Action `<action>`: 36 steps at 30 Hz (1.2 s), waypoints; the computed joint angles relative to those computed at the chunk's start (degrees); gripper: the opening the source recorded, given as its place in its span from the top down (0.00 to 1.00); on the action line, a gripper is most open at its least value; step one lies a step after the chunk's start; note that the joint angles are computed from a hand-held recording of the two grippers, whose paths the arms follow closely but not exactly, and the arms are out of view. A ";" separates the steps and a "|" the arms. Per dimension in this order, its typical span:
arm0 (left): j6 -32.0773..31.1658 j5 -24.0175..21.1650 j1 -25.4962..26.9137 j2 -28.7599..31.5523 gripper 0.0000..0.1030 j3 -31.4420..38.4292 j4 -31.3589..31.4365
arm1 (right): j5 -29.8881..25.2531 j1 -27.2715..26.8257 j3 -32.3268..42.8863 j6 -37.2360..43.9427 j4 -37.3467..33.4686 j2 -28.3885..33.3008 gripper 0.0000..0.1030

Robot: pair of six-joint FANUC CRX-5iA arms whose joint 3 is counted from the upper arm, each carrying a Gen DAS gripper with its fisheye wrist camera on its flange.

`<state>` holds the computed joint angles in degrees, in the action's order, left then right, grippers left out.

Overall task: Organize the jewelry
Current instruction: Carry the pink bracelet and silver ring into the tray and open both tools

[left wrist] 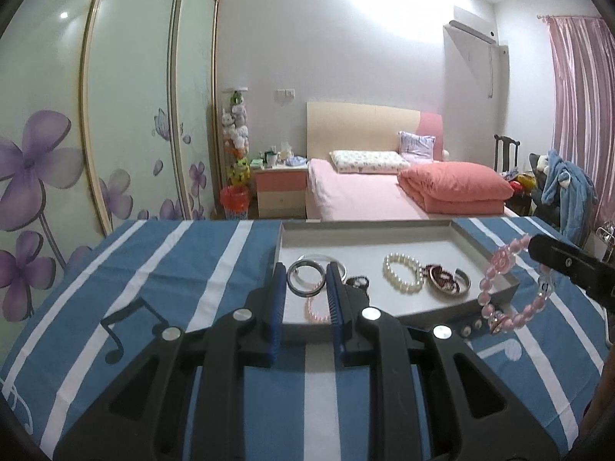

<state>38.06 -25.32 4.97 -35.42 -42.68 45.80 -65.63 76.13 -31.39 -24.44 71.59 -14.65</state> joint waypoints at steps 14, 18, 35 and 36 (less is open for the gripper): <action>2.99 8.58 -4.91 2.96 0.79 2.06 -2.43 | -0.80 -4.67 1.07 -0.97 5.90 2.57 0.87; 5.27 8.97 -5.17 4.27 0.79 3.33 -4.56 | -0.13 -5.82 1.07 -0.95 5.98 2.72 0.87; 7.70 8.82 -6.23 9.43 0.79 6.65 -7.08 | 4.52 -10.35 2.17 -0.19 4.22 4.32 0.87; 7.04 8.77 -6.35 9.92 0.79 6.78 -6.20 | 5.40 -11.04 2.21 -0.29 3.97 4.33 0.87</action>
